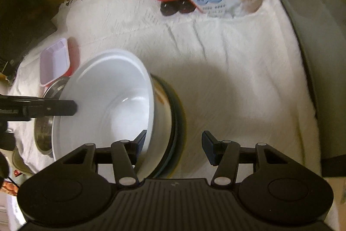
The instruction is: Organize plates and bowls
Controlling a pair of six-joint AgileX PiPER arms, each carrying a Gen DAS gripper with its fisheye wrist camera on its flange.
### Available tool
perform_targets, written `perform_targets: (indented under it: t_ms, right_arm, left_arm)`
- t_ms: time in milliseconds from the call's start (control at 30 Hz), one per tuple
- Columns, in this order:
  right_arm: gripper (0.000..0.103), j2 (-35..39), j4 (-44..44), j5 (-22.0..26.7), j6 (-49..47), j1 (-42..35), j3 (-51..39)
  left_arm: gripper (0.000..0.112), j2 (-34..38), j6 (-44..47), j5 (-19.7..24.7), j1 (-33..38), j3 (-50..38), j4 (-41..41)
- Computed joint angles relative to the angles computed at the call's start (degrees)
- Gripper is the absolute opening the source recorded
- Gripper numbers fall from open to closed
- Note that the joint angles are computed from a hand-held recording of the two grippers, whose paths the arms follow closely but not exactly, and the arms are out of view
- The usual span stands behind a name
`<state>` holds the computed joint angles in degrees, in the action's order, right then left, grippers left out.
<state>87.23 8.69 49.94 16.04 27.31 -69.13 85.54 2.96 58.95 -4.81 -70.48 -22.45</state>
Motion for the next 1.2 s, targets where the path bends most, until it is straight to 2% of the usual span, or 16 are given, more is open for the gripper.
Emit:
perform_targets:
  t_ms: [267,600,633,800,900,1200]
  right_arm:
    - [0.053,1.0,3.7,-0.9,-1.5,-1.2,1.6]
    - [0.054,4.5,11.9,-1.9,-6.3,-2.1,1.7]
    - [0.057,5.3,14.1,-1.9,-7.7,-2.7,1.5]
    - [0.058,5.9,17.9,-3.0,-10.0,-4.1,1.9]
    - [0.06,5.6,20.8,-3.2,-13.0,-5.1,3.0]
    - [0.061,7.0,17.2,-1.9,-9.8,-3.6,-0.5]
  left_arm:
    - [0.039,1.9,-4.6,0.4,-4.0,-1.8,4.5]
    - [0.037,4.2,-4.6,0.5,-3.5,-1.9,2.3]
    - [0.039,4.7,-4.0,0.6,-3.1,-1.9,1.1]
    - [0.042,6.2,-3.1,0.1,-2.1,-1.3,-2.2]
    - [0.054,6.4,-3.3,0.2,-1.5,-1.2,-4.8]
    - [0.057,8.6,-4.6,1.6,-0.8,-4.5,-3.7]
